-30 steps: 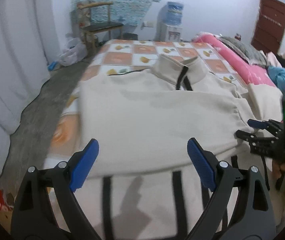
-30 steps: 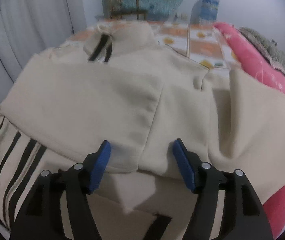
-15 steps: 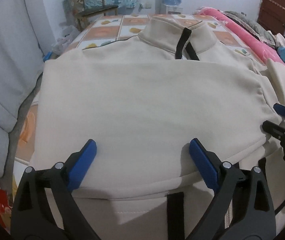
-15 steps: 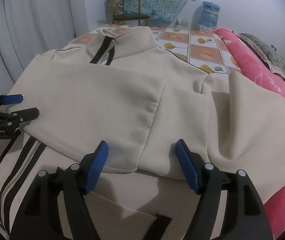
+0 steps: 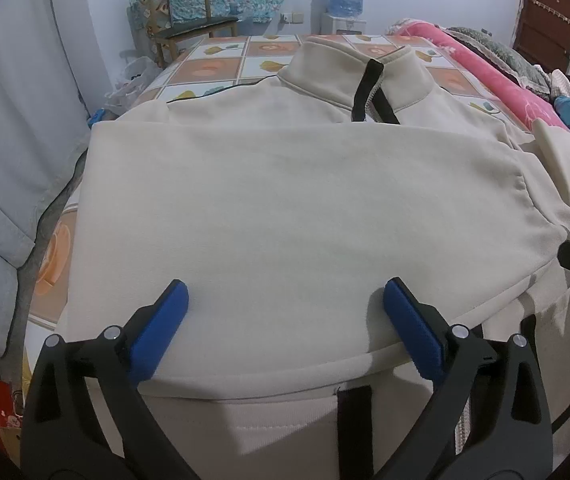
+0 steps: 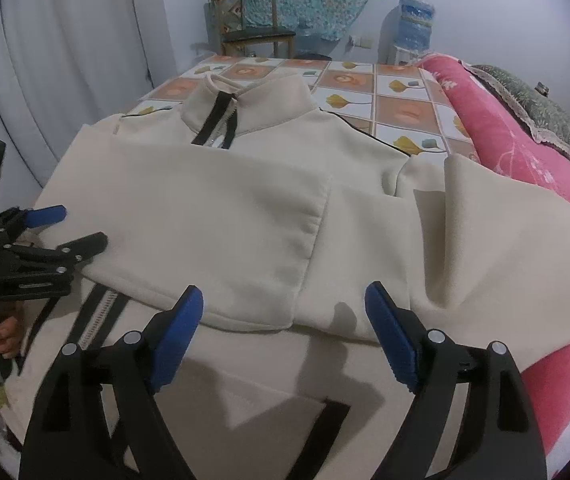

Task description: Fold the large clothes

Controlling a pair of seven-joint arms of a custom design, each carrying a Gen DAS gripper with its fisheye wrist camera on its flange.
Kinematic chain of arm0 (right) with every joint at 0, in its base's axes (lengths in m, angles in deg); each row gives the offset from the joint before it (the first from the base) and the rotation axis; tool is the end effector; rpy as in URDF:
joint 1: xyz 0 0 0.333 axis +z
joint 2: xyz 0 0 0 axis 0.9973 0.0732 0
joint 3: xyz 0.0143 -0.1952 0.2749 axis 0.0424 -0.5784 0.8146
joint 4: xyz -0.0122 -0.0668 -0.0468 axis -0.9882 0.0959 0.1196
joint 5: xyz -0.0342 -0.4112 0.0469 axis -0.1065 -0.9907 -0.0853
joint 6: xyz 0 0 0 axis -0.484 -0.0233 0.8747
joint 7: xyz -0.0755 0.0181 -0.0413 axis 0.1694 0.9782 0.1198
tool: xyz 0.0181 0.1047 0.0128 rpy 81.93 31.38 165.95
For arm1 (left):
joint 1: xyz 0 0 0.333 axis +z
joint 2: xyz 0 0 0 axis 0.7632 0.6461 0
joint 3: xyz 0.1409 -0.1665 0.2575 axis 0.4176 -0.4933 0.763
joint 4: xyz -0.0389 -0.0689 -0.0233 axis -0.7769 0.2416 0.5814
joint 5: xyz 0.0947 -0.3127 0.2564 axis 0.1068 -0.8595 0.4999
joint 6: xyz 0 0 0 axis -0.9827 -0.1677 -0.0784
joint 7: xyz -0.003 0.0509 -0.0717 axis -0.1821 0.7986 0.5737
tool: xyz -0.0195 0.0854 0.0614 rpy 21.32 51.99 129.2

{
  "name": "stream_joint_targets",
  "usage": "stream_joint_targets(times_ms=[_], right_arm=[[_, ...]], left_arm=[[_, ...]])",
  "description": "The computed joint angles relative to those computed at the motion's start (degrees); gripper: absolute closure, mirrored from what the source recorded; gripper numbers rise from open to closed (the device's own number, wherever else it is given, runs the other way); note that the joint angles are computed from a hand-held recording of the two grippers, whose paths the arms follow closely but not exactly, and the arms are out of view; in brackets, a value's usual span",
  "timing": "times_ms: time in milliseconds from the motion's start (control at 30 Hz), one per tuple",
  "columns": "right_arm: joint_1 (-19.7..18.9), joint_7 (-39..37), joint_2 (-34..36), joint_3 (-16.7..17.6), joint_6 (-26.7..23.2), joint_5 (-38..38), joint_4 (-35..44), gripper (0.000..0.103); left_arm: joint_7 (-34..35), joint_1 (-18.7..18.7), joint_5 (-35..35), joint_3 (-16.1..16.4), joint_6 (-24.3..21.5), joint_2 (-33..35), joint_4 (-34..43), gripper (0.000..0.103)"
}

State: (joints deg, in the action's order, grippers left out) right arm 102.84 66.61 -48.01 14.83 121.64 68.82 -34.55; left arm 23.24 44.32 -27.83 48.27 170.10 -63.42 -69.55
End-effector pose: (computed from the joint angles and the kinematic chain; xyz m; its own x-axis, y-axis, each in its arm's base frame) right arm 0.4943 0.1985 0.7834 0.6868 -0.7254 0.0463 -0.5550 -0.5644 -0.6110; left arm 0.4217 -0.1765 0.7823 0.3969 -0.9178 -0.0076 -0.7411 -0.3156 -0.5926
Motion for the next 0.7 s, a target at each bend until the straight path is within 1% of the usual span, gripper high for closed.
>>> stream_joint_targets(times_ms=[233,367,433,533,633,700], right_arm=[[-0.5,0.73,-0.45,-0.97,-3.1,1.83,2.32,0.022],[-2.47,1.97,0.56,-3.28,-5.09,4.57,5.72,0.022],[-4.4,3.34,1.92,-4.91,-6.2,5.91,8.5,0.022],[-8.2,7.64,5.74,-6.94,-8.15,6.05,14.51,0.022],[-12.95,13.11,11.9,-9.35,-10.67,9.3,22.82,0.022],[-16.05,17.08,15.91,-9.79,-11.61,10.04,27.83,0.022]], left_arm=[[-0.02,-0.05,0.03,0.02,0.08,-0.04,-0.07,0.008],[-0.05,-0.05,0.04,0.01,0.04,-0.02,-0.03,0.008],[-0.05,-0.06,0.04,0.02,0.04,-0.02,-0.03,0.008],[-0.06,-0.06,0.05,0.03,0.07,-0.04,-0.06,0.008],[-0.06,-0.06,0.05,0.03,0.07,-0.05,-0.08,0.008],[-0.05,-0.06,0.04,0.04,0.08,-0.06,-0.09,0.008]])
